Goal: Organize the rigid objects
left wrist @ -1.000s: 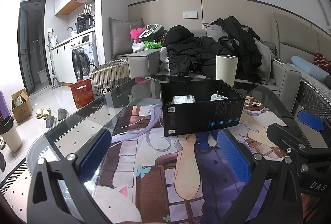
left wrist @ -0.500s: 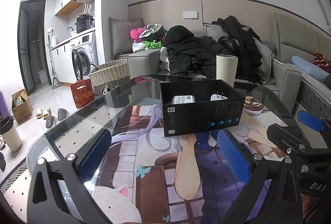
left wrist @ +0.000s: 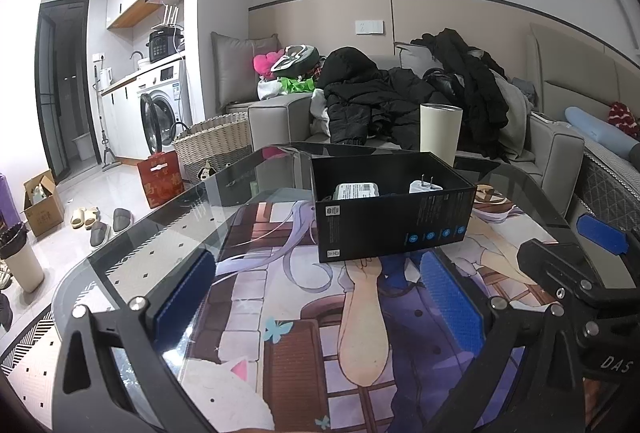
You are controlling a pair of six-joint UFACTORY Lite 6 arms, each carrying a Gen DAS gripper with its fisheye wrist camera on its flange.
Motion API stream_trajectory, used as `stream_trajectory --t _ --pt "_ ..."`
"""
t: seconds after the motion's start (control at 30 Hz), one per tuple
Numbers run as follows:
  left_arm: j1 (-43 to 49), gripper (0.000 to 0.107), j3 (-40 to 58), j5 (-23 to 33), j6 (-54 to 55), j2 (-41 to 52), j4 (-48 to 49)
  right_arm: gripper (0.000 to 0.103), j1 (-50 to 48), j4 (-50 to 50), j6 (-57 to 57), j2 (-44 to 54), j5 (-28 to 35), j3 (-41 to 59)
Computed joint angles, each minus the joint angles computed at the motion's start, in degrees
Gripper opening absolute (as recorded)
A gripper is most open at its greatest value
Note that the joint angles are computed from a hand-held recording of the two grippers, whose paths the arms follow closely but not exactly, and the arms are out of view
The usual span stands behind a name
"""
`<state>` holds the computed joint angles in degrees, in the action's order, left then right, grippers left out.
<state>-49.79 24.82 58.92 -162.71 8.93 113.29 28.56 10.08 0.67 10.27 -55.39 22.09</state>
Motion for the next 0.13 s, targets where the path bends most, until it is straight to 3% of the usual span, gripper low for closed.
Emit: stream_trajectory --t 0.13 --pt "0.0 0.103 0.5 0.0 -0.2 0.8 0.0 0.103 0.1 0.2 0.0 0.4 -0.3 0.2"
